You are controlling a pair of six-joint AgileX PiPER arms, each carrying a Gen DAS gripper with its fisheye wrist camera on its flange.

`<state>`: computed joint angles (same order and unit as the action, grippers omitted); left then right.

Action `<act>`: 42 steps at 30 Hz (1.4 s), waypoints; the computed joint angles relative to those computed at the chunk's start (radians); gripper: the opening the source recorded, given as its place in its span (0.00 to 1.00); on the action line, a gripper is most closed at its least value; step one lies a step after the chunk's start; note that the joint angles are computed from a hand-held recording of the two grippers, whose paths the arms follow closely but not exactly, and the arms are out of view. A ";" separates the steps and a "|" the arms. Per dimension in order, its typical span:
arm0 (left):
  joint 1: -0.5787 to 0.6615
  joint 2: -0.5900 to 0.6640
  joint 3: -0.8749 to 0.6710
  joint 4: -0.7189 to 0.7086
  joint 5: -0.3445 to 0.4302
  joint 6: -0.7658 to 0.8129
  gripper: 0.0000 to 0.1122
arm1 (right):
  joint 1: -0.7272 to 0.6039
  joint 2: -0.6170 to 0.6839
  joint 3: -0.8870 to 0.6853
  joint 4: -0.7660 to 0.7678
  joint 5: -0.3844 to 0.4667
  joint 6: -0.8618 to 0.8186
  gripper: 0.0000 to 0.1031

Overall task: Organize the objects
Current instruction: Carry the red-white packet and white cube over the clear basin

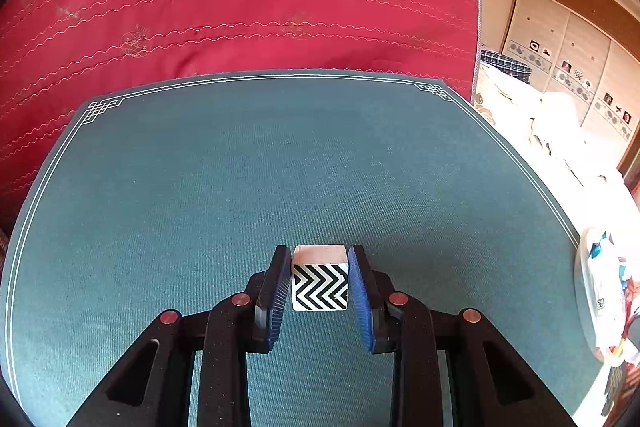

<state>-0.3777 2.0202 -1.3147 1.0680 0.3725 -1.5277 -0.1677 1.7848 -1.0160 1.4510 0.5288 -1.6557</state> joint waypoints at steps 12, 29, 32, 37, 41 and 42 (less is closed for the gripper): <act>-0.046 -0.056 0.035 0.057 0.010 -0.045 0.28 | -0.273 -0.004 -0.039 0.046 -0.017 0.011 0.46; -0.114 -0.083 0.036 0.052 -0.017 -0.010 0.28 | -0.338 0.158 -0.187 -0.093 -0.092 0.166 0.47; -0.122 -0.084 0.034 0.050 -0.018 -0.007 0.28 | -0.333 0.162 -0.186 -0.110 -0.107 0.173 0.49; -0.128 -0.086 0.034 0.045 -0.030 0.003 0.28 | -0.346 0.136 -0.162 -0.055 -0.104 0.120 0.57; -0.135 -0.090 0.034 0.030 -0.044 0.023 0.28 | -0.355 0.097 -0.129 0.003 -0.094 0.063 0.58; -0.137 -0.092 0.034 0.024 -0.049 0.032 0.28 | -0.358 0.088 -0.120 0.021 -0.090 0.044 0.58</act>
<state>-0.5148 1.9287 -1.2808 1.0915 0.3235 -1.4955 -0.5256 1.8730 -1.1363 1.4720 0.4392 -1.6117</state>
